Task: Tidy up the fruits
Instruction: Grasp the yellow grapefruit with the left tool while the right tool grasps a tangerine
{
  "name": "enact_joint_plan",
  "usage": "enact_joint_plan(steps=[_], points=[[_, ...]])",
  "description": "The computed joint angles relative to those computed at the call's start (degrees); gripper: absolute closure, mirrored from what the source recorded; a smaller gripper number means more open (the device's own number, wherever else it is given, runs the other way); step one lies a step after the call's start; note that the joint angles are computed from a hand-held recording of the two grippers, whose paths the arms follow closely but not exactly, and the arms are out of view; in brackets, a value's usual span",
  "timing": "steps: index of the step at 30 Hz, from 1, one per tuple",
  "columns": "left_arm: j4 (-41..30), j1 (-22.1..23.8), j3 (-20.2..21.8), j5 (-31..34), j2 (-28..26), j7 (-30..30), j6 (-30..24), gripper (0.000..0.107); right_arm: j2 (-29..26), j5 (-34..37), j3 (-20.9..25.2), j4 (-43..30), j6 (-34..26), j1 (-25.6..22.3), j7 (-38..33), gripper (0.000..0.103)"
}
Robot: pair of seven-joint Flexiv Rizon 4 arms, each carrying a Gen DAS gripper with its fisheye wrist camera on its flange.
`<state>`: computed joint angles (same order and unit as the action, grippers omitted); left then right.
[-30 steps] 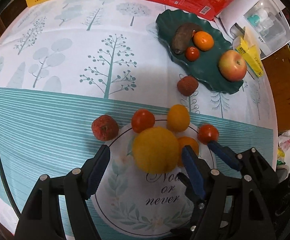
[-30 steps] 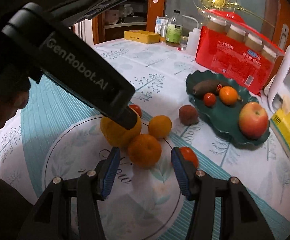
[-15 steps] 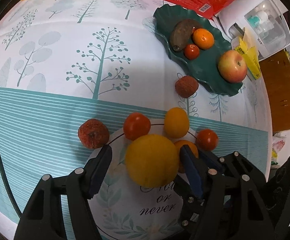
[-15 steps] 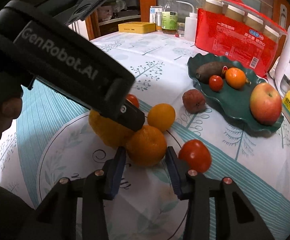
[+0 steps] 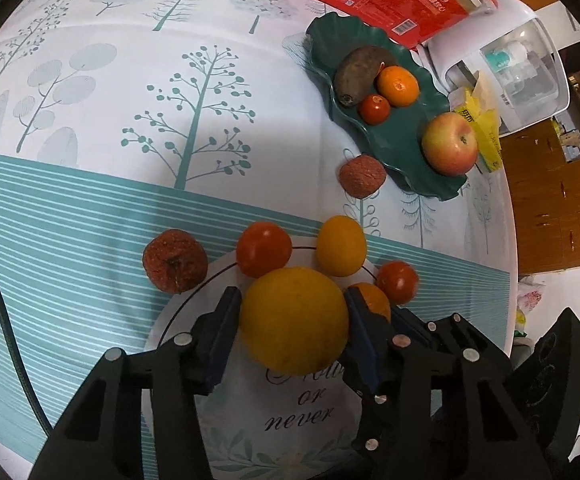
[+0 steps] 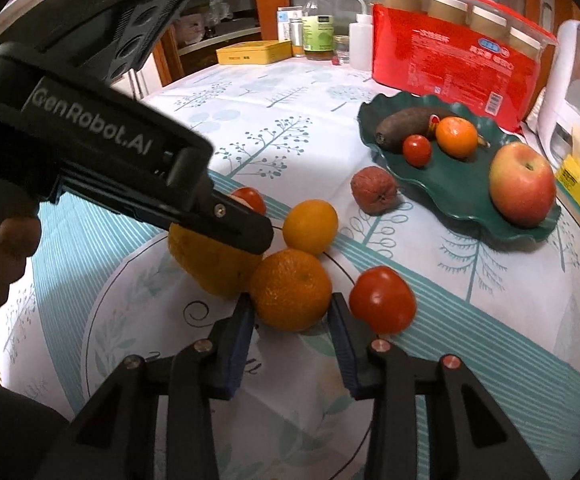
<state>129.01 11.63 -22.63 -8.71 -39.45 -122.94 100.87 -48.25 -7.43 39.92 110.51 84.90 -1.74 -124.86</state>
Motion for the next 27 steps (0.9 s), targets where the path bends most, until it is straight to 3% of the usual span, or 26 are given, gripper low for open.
enact_joint_plan(steps=[7, 14, 21, 27], points=[[2.1, 1.8, -1.3, 1.4, 0.2, -1.8, 2.2, 0.059, 1.6, 2.4, -0.4, 0.6, -0.4, 0.0, 2.9, 0.065], [4.0, 0.3, 0.1, 2.6, 2.4, -3.5, 3.2, 0.060, 3.5, 3.7, 0.1, 2.3, 1.2, -1.2, 4.9, 0.065], [5.3, -5.5, 5.5, 1.9, 8.5, -3.2, 1.8, 0.060, 5.4, 3.1, -0.2, 3.5, 3.6, -2.0, 7.7, 0.065], [5.0, -7.9, 8.4, 0.6, 12.0, -1.1, -0.1, 0.060, 5.7, 1.2, -1.4, 2.6, 5.5, -2.2, 10.7, 0.065]])
